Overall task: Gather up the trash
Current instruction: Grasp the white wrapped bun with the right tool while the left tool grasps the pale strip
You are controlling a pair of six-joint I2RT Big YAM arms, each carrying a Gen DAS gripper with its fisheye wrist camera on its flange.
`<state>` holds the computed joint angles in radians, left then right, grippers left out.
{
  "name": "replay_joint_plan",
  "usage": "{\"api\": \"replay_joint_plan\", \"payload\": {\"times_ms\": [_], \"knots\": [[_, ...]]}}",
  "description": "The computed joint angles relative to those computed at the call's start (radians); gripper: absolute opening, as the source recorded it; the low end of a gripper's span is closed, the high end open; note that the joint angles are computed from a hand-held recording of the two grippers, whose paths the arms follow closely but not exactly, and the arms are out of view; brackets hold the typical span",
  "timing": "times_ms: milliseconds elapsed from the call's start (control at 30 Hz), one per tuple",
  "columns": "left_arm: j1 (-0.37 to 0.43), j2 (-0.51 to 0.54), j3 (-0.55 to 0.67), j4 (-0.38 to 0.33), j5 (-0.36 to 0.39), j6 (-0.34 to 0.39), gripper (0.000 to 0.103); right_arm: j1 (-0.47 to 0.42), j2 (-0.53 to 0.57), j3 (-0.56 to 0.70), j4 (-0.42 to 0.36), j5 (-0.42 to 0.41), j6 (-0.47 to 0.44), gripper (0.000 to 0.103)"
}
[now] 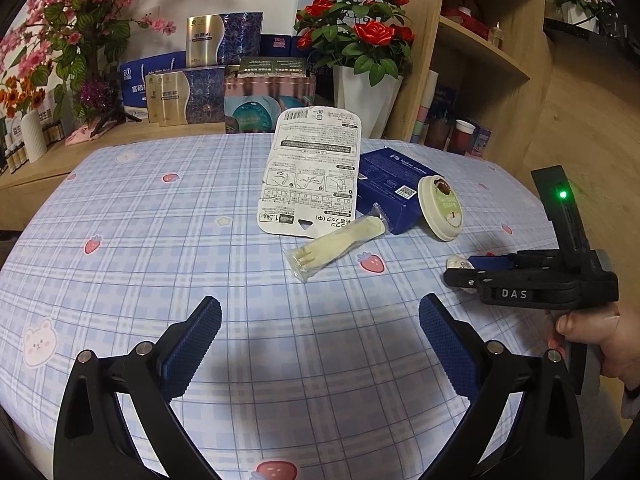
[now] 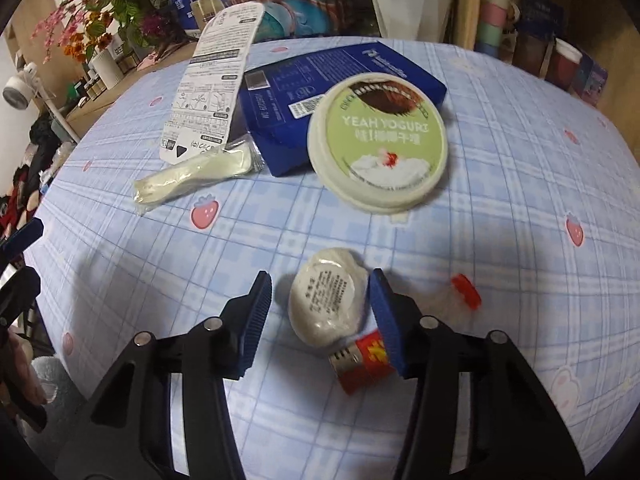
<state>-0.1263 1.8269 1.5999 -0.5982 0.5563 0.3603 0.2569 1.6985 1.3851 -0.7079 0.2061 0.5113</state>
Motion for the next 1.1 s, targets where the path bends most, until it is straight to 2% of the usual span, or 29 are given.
{"api": "replay_joint_plan", "payload": {"times_ms": [67, 133, 200, 267, 400, 500, 633, 733, 833, 900, 1000, 1100], "knots": [[-0.001, 0.003, 0.005, -0.003, -0.003, 0.001, 0.097, 0.018, 0.011, 0.005, 0.001, 0.053, -0.040, 0.052], [-0.002, 0.009, 0.013, -0.006, -0.003, 0.003, 0.097, 0.031, 0.010, -0.006, 0.020, 0.082, -0.067, 0.044], [-0.007, 0.014, 0.018, -0.001, -0.007, 0.020, 0.097, 0.032, 0.003, -0.017, 0.033, 0.082, -0.067, 0.040], [-0.010, 0.023, 0.028, 0.002, 0.001, 0.053, 0.097, 0.033, -0.005, -0.031, 0.047, 0.075, -0.073, 0.040], [-0.030, 0.080, 0.117, -0.058, 0.001, 0.141, 0.095, 0.028, -0.031, -0.078, 0.114, 0.055, -0.071, 0.040], [-0.046, 0.140, 0.215, -0.133, 0.009, 0.166, 0.088, 0.021, -0.052, -0.113, 0.163, 0.029, -0.056, 0.039], [-0.069, 0.224, 0.354, -0.232, -0.019, 0.192, 0.077, 0.023, -0.054, -0.119, 0.173, 0.032, -0.060, 0.039], [-0.089, 0.284, 0.457, -0.321, -0.046, 0.262, 0.072, 0.019, -0.056, -0.125, 0.186, 0.024, -0.058, 0.040], [-0.111, 0.320, 0.505, -0.352, -0.096, 0.338, 0.067, 0.019, -0.060, -0.134, 0.200, 0.023, -0.057, 0.040], [-0.126, 0.330, 0.508, -0.337, -0.137, 0.375, 0.066, 0.015, -0.064, -0.143, 0.212, 0.013, -0.053, 0.040], [-0.139, 0.345, 0.518, -0.337, -0.168, 0.397, 0.064, 0.011, -0.070, -0.153, 0.228, 0.002, -0.048, 0.040], [-0.150, 0.350, 0.511, -0.329, -0.203, 0.416, 0.047, 0.011, -0.073, -0.159, 0.234, -0.001, -0.046, 0.040]]}}
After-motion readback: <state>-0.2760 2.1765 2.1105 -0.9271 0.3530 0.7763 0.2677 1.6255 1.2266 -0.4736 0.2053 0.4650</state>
